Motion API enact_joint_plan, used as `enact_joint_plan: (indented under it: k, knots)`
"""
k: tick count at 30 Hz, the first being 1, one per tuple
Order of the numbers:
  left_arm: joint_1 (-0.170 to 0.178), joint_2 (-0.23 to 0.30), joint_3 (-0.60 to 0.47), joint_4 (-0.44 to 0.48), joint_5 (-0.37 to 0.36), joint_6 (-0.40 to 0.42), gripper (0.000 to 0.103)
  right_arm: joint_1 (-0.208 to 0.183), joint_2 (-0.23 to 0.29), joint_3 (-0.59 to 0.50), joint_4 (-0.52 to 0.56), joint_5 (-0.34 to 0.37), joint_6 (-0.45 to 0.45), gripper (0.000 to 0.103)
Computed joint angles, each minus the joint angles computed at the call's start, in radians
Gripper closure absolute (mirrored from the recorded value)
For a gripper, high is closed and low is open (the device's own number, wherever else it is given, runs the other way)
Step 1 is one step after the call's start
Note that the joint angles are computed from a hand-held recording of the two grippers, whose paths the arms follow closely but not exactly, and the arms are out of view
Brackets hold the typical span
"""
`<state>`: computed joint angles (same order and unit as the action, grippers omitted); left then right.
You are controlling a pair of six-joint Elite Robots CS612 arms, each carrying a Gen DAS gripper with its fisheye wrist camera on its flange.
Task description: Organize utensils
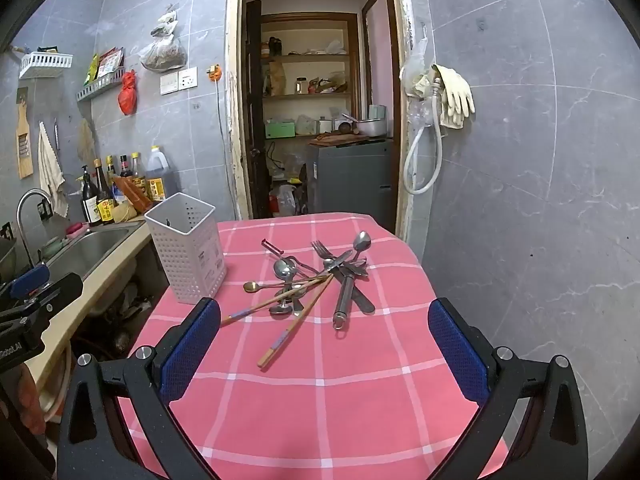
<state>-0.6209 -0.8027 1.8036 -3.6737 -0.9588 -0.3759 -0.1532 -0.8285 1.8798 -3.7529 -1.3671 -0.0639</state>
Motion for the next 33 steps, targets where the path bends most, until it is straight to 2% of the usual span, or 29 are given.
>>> enact_joint_plan:
  k: [33]
  knots:
    - [0.002, 0.001, -0.001, 0.009, -0.015, 0.003, 0.001, 0.0, 0.002, -0.001, -0.001, 0.0, 0.006, 0.001]
